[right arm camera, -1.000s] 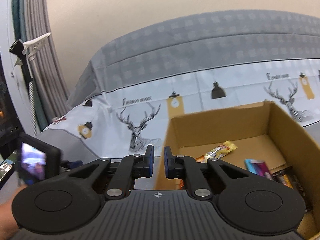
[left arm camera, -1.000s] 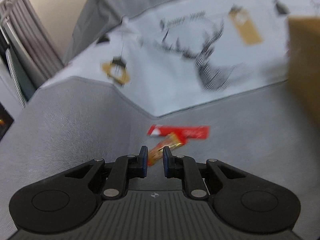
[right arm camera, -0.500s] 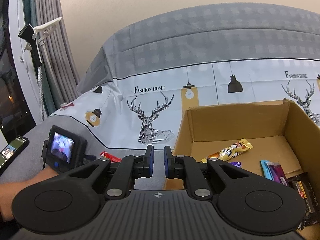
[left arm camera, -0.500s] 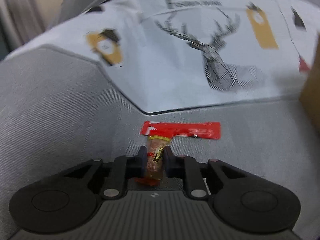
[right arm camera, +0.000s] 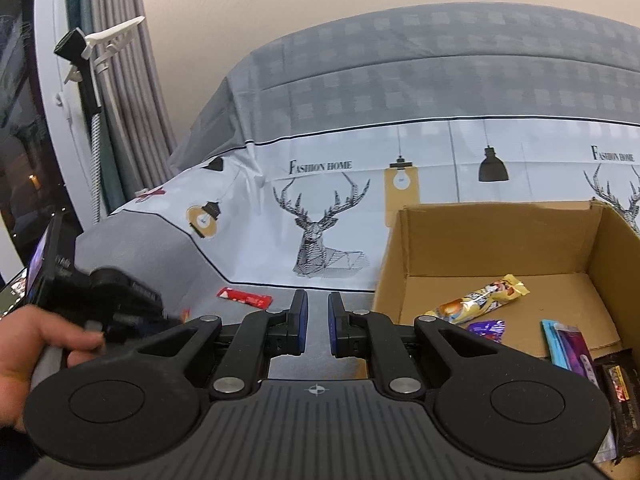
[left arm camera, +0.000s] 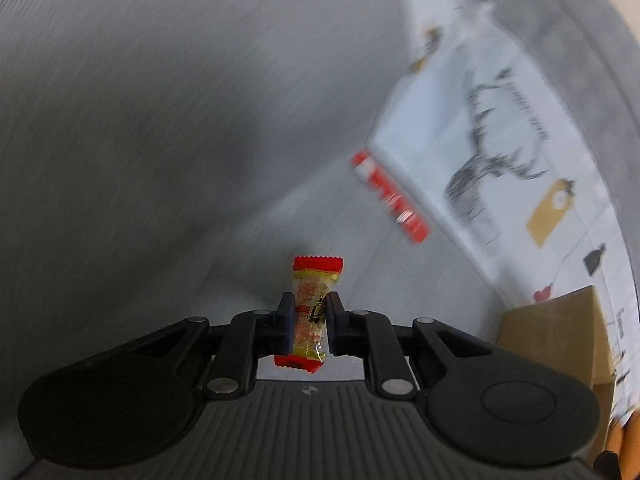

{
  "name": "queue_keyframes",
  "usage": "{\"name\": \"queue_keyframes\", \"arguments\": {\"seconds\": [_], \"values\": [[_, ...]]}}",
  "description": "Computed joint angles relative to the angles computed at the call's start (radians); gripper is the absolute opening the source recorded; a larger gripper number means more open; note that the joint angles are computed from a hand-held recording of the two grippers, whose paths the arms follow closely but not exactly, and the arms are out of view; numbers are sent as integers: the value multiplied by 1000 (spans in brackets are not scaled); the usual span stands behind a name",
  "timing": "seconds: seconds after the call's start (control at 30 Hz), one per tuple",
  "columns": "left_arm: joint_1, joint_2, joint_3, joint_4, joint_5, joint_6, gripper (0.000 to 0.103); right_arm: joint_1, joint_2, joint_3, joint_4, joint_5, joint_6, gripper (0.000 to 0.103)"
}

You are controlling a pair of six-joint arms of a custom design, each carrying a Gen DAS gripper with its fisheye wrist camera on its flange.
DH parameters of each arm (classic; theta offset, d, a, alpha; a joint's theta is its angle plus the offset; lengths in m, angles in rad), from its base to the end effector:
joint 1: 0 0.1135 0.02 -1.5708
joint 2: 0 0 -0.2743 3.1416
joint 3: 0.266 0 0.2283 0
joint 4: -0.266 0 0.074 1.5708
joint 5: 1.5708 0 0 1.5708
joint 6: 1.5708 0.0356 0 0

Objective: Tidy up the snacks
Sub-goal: 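Grasp the small red-capped candy with the left tool, then grasp the red stick snack with the right tool while the left tool holds the candy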

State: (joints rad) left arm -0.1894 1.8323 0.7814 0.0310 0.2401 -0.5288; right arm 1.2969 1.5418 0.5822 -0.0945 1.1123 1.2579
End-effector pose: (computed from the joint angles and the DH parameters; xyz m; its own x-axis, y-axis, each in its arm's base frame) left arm 0.3021 -0.0665 0.1246 -0.8765 -0.3309 -0.3497 -0.1587 0.8843 -0.4390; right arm 0.0935 0.2147 0.1637 -0.3638 0.2620 -0.8939 0.1295 0.9645 0.2300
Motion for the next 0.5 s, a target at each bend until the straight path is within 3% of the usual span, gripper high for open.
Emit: {"name": "queue_keyframes", "arguments": {"seconds": [0.37,0.5], "values": [[-108,14,12,-51,-156,65,21,51,78,94,-13,-17,-141,12],[-92,0,-15,-26,-156,4,18,12,35,98,9,-65,-204,12]]}}
